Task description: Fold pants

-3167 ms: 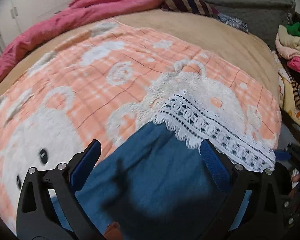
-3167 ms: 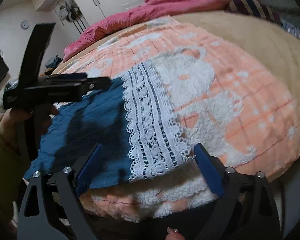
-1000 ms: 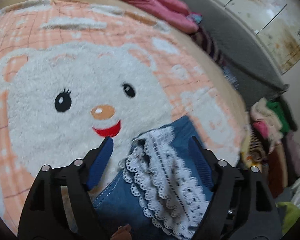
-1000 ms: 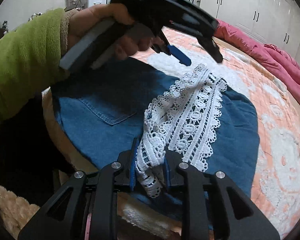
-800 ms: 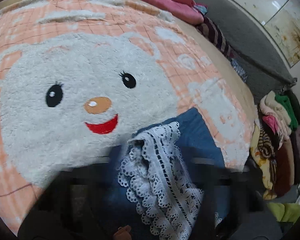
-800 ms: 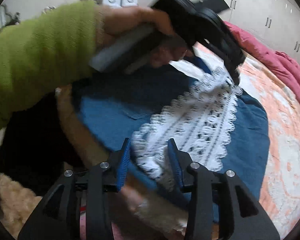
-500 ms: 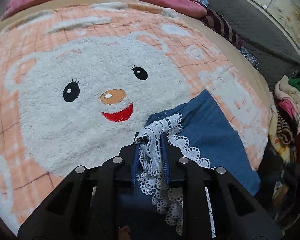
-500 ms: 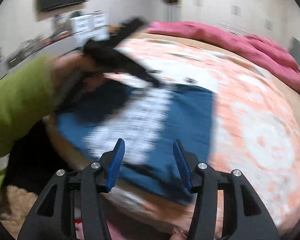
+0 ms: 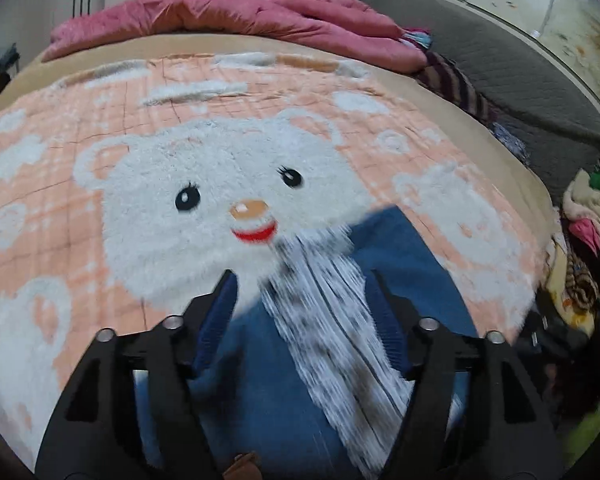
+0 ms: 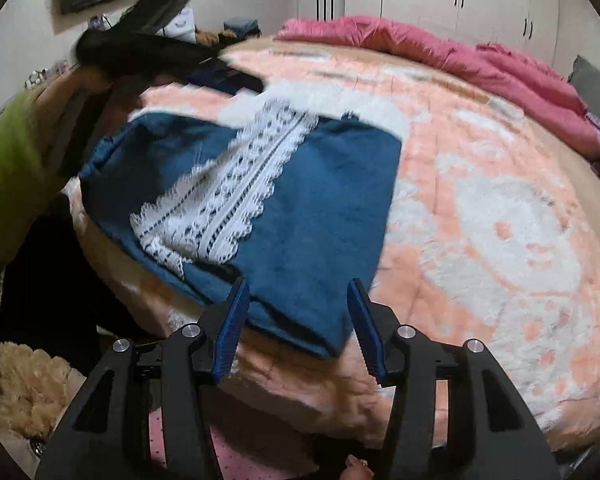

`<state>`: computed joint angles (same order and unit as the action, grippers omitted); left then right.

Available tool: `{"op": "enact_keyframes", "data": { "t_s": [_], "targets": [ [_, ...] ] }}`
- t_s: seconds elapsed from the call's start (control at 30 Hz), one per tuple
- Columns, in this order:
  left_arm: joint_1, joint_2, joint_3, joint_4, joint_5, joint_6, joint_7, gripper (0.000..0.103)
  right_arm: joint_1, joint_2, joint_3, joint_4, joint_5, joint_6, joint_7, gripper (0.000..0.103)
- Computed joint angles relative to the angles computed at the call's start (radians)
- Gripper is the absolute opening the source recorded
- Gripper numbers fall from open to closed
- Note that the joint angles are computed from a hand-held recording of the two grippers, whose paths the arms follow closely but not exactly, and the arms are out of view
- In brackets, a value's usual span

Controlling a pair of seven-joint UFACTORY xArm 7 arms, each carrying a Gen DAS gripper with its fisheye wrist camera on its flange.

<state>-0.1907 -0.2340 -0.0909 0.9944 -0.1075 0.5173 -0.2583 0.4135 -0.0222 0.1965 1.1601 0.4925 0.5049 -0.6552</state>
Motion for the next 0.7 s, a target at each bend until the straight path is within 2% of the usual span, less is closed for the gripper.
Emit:
{"op": "enact_keyframes", "data": {
  "t_s": [0.17, 0.3, 0.37, 0.43, 0.5, 0.57, 0.7],
  "targets": [
    [-0.059, -0.131, -0.06, -0.119, 0.024, -0.002, -0.004, 0.062, -0.014, 0.02, -0.005, 0.011, -0.019, -0.001, 0.05, 0.051],
    [-0.057, -0.176, -0.155, -0.155, 0.147, 0.012, -0.089, 0.062, -0.02, 0.007, -0.006, -0.005, -0.003, 0.006, 0.049, 0.057],
    [-0.061, -0.174, -0.18, -0.149, 0.199, 0.034, -0.114, 0.062, -0.022, 0.0, -0.009, -0.009, -0.002, 0.009, 0.058, 0.057],
    [-0.093, -0.158, -0.174, -0.133, 0.205, 0.064, -0.093, 0.06, -0.024, -0.002, -0.013, -0.009, 0.029, 0.014, 0.035, 0.057],
    [-0.106, -0.139, -0.178, -0.123, 0.231, 0.081, -0.084, 0.049, -0.024, -0.007, -0.015, -0.01, 0.037, 0.026, 0.022, 0.057],
    [-0.115, -0.104, -0.178, -0.104, 0.247, 0.104, -0.083, 0.044, -0.027, -0.007, -0.015, -0.011, 0.014, 0.036, 0.04, 0.057],
    [-0.121, -0.057, -0.182, -0.086, 0.292, 0.139, -0.111, 0.043, -0.031, -0.006, -0.02, -0.016, 0.032, 0.05, 0.036, 0.057]
  ]
}}
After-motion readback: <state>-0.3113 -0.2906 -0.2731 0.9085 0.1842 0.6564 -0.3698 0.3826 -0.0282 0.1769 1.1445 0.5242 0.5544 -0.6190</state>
